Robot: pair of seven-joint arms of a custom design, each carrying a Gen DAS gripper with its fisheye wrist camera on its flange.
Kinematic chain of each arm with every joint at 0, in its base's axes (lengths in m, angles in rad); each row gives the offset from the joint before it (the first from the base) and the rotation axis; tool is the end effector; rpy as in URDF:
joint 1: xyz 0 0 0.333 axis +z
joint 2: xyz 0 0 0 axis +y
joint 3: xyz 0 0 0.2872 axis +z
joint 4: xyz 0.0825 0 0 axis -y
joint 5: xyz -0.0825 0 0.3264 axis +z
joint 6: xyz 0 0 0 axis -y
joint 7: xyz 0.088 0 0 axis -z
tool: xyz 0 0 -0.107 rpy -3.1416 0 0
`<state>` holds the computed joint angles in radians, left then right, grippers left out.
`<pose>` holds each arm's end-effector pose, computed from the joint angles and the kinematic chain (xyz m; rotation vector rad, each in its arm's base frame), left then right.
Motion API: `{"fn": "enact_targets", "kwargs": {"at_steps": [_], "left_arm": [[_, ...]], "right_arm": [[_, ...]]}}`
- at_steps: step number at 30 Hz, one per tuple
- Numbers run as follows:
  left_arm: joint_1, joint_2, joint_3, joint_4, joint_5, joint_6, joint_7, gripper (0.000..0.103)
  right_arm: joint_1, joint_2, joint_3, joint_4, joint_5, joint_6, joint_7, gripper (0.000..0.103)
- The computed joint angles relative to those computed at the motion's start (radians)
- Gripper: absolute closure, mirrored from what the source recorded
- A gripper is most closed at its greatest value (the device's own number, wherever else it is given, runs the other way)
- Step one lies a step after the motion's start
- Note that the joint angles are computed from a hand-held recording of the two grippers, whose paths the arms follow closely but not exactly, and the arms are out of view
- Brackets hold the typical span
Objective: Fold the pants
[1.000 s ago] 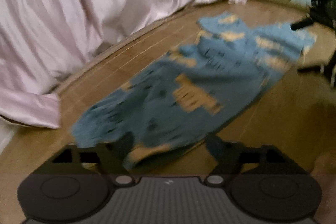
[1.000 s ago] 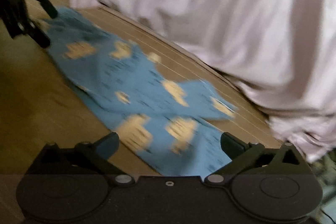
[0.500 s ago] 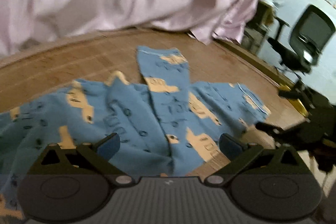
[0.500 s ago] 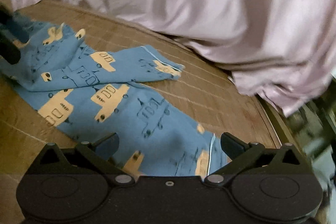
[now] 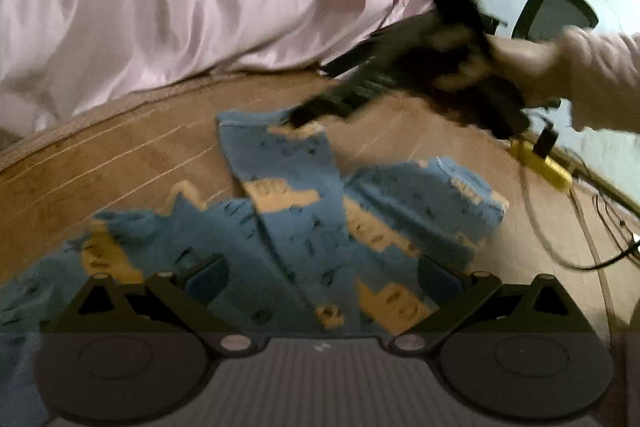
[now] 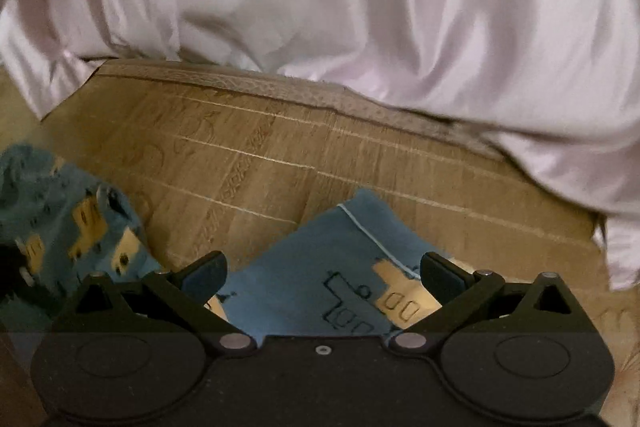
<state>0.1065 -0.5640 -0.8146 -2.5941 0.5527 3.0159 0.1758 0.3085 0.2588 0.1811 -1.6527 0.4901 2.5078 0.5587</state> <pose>0.2737 -0.3176 0.4650 -1.7870 1.6700 -1.0877 0.5548 0.2777 0.5204 -2.3965 0.4850 -0.3614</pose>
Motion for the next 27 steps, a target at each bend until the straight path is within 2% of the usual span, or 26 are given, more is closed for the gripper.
{"fn": "enact_targets", "kwargs": {"at_steps": [3,6,8,10,12,14,16,17,23,27], "left_arm": [[0.212,-0.001,-0.172,0.038,0.014,0.102,-0.109,0.000],[0.394,0.001,-0.317,0.084,-0.033,0.180,-0.158,0.000],[0.447,-0.032,-0.373,0.110,-0.104,0.128,-0.207,0.000],[0.486,-0.134,-0.421,0.097,-0.190,0.121,-0.306,0.000],[0.472,-0.154,-0.423,0.076,-0.245,0.117,-0.361,0.000],[0.458,-0.132,-0.402,0.033,-0.253,0.203,-0.358,0.003],[0.445,-0.104,-0.383,0.009,-0.256,0.248,-0.320,0.009],[0.433,-0.086,-0.371,0.004,-0.261,0.247,-0.298,0.016],[0.355,-0.035,-0.315,-0.046,-0.365,0.251,-0.321,0.036],[0.317,0.001,-0.272,-0.037,-0.377,0.212,-0.313,0.051]], "right_arm": [[0.012,0.005,-0.021,0.052,-0.073,-0.091,0.080,0.001],[0.001,-0.054,-0.030,0.005,-0.079,-0.089,0.084,0.001],[-0.005,-0.067,-0.034,0.008,-0.065,-0.114,0.092,0.001],[-0.001,-0.047,-0.035,0.039,-0.071,-0.139,0.109,0.001],[0.010,-0.010,-0.031,0.070,-0.082,-0.132,0.125,0.006],[0.036,0.052,-0.032,0.135,-0.133,-0.151,0.189,0.025],[0.058,0.105,-0.032,0.191,-0.174,-0.170,0.255,0.032],[0.069,0.130,-0.030,0.219,-0.194,-0.182,0.282,0.036],[0.141,0.252,-0.048,0.364,-0.337,-0.203,0.444,0.046],[0.172,0.343,-0.065,0.500,-0.389,-0.253,0.580,0.047]]}}
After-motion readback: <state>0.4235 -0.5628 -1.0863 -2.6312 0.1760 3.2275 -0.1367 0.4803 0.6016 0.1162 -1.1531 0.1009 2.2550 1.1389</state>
